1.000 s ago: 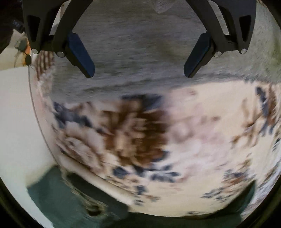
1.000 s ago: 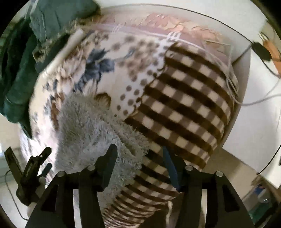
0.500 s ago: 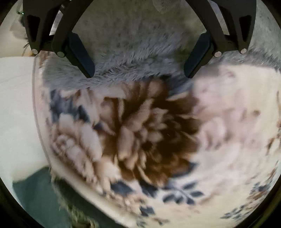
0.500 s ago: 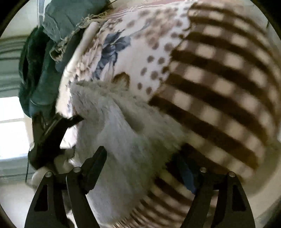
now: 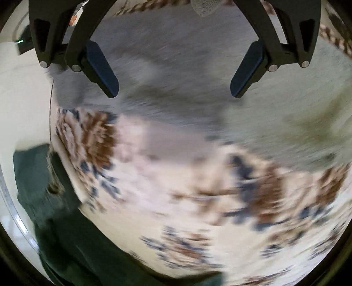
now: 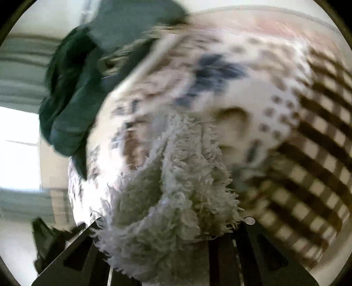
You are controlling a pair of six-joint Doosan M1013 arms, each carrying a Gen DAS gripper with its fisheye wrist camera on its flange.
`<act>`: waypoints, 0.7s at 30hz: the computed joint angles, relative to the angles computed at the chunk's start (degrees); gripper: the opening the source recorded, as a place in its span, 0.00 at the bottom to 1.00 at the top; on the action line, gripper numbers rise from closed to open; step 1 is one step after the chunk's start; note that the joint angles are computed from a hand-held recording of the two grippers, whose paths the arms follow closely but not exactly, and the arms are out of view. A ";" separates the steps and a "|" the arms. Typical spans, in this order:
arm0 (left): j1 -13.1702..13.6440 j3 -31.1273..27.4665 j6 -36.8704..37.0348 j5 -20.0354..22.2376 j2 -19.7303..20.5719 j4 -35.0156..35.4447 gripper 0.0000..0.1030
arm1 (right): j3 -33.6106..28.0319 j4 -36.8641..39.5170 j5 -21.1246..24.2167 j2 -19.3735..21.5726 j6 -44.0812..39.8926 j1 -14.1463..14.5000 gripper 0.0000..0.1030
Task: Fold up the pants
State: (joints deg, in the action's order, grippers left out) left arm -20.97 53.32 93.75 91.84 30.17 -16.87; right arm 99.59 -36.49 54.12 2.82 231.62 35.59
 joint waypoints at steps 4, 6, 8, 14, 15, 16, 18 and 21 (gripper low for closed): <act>4.09 -0.38 1.07 -0.58 -1.06 3.49 1.00 | -10.52 2.62 -0.07 5.44 -15.57 -0.87 0.16; 6.61 -0.71 1.03 -0.71 -1.27 3.54 1.00 | -16.26 5.99 -0.35 9.34 -24.33 -1.20 0.16; 8.56 -0.63 1.20 -1.05 -1.51 4.79 1.00 | -21.91 9.98 1.05 13.56 -32.01 -1.28 0.16; 14.44 -1.64 3.64 -0.37 -1.16 9.14 1.00 | -41.85 21.42 9.10 29.16 -51.00 0.25 0.16; 15.31 -1.84 4.13 -0.38 -0.97 9.90 1.00 | -45.26 22.65 11.10 31.70 -53.53 0.59 0.16; 16.23 -2.19 4.48 -0.18 -0.75 9.93 1.00 | -48.95 23.84 13.16 34.38 -55.74 1.05 0.16; 17.71 -2.64 5.23 -0.94 -0.47 10.58 1.00 | -56.78 26.69 18.05 39.69 -60.16 1.73 0.16; 19.31 -3.75 5.88 -1.26 0.42 10.67 1.00 | -70.40 32.06 29.24 47.55 -65.92 2.36 0.18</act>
State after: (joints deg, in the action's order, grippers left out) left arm -1.66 49.56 99.63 90.58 30.59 -6.21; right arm 29.19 -4.43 83.36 50.37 165.70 37.95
